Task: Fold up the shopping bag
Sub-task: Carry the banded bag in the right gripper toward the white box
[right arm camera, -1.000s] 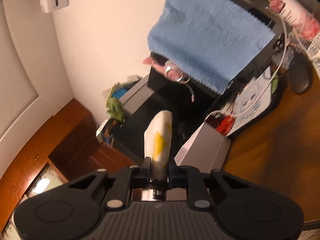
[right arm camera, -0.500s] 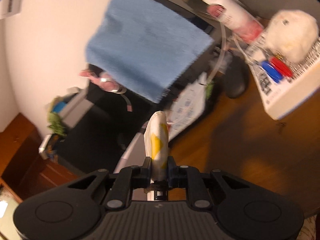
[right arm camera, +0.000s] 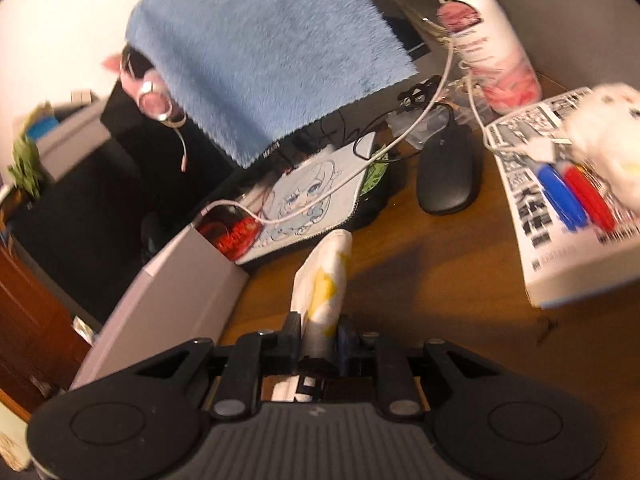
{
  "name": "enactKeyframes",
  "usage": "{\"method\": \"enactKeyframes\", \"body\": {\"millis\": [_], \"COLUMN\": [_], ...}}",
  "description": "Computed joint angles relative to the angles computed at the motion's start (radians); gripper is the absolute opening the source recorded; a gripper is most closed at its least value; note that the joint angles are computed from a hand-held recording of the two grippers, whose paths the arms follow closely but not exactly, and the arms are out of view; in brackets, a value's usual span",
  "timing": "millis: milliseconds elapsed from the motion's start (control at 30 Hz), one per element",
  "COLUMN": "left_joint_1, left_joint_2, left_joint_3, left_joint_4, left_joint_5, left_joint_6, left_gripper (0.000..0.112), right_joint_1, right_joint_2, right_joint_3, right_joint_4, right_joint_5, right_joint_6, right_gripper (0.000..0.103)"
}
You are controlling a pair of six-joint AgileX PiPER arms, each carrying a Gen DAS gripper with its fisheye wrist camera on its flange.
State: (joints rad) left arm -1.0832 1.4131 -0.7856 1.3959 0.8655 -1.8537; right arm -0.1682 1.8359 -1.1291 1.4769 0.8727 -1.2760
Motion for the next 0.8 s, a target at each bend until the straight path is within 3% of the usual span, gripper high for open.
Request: {"method": "enactKeyframes", "body": {"millis": [100,167,233,300,333,400,500,600,733,800], "left_joint_1": [-0.006,-0.021,-0.047,-0.058,-0.05,-0.031,-0.054,-0.052,-0.07,-0.123], "left_joint_2": [-0.001,-0.011,-0.032,-0.073,-0.101,-0.154,-0.216,-0.274,-0.354,-0.374], "left_joint_3": [-0.015,0.003,0.026,0.05,0.046,0.039,0.047,0.049,0.073,0.089], "left_joint_4": [-0.024,0.015,0.046,0.047,0.004,-0.073,-0.104,-0.145,-0.154,-0.136], "left_joint_5": [-0.006,-0.003,0.024,0.029,0.016,-0.008,0.057,0.093,0.128,0.2], "left_joint_6": [0.089,0.068,-0.005,-0.063,-0.042,0.021,0.041,0.081,0.097,0.075], "left_gripper": [0.091,0.091,0.091,0.091,0.091,0.092,0.099,0.1,0.1,0.1], "right_joint_1": [0.033,0.053,0.076,0.1,0.113,0.136,0.181,0.222,0.26,0.28], "right_joint_2": [-0.001,-0.009,-0.026,-0.057,-0.072,-0.095,-0.113,-0.089,0.058,0.124], "right_joint_3": [-0.04,-0.056,-0.063,-0.059,-0.058,-0.079,-0.156,-0.288,-0.618,-0.74], "right_joint_4": [-0.069,-0.112,-0.15,-0.185,-0.207,-0.3,-0.59,-0.89,-1.102,-1.14], "right_joint_5": [-0.049,-0.082,-0.124,-0.188,-0.22,-0.268,-0.296,-0.191,0.194,0.317], "right_joint_6": [0.028,0.026,0.019,0.009,0.008,0.057,0.277,0.554,0.947,1.105], "right_gripper": [0.022,0.025,0.041,0.072,0.077,0.101,0.103,0.103,0.103,0.103]}}
